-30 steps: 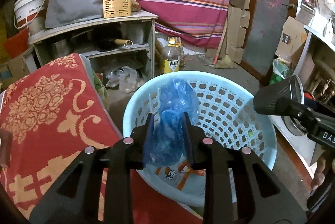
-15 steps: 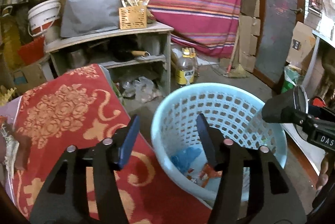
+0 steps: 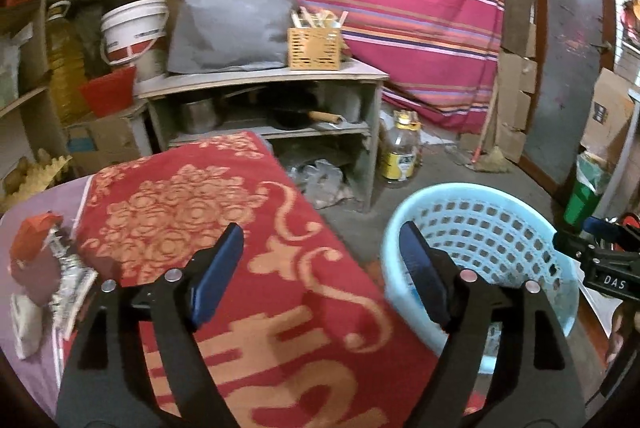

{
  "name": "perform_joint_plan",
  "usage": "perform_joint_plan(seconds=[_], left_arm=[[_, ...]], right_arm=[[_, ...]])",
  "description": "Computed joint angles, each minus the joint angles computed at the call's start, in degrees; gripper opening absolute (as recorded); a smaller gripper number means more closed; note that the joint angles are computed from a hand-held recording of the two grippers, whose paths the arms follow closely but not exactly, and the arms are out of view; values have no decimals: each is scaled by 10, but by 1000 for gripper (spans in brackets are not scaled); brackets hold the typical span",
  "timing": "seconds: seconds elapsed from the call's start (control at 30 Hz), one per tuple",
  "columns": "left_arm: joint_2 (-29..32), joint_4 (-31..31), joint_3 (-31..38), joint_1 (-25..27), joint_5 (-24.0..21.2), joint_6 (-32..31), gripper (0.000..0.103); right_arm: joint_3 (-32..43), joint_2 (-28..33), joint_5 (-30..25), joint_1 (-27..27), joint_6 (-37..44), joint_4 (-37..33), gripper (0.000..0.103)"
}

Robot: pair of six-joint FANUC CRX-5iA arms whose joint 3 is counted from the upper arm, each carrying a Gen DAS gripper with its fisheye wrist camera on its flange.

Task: Collect trash
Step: 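Return both tools to the table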

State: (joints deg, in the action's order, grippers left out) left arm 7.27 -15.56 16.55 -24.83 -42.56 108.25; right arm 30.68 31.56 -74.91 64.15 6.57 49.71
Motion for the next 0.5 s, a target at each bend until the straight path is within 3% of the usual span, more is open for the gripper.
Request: perform_joint_plan(seconds=[0.3,0.5], left_arm=[[-57,-36,-39,37,-12,22,83],[-113,-61,-84,80,-20,39,93]], right_arm=[[86,50,-15,14,26,29,86],[248,143,-27,31,104,31,87]])
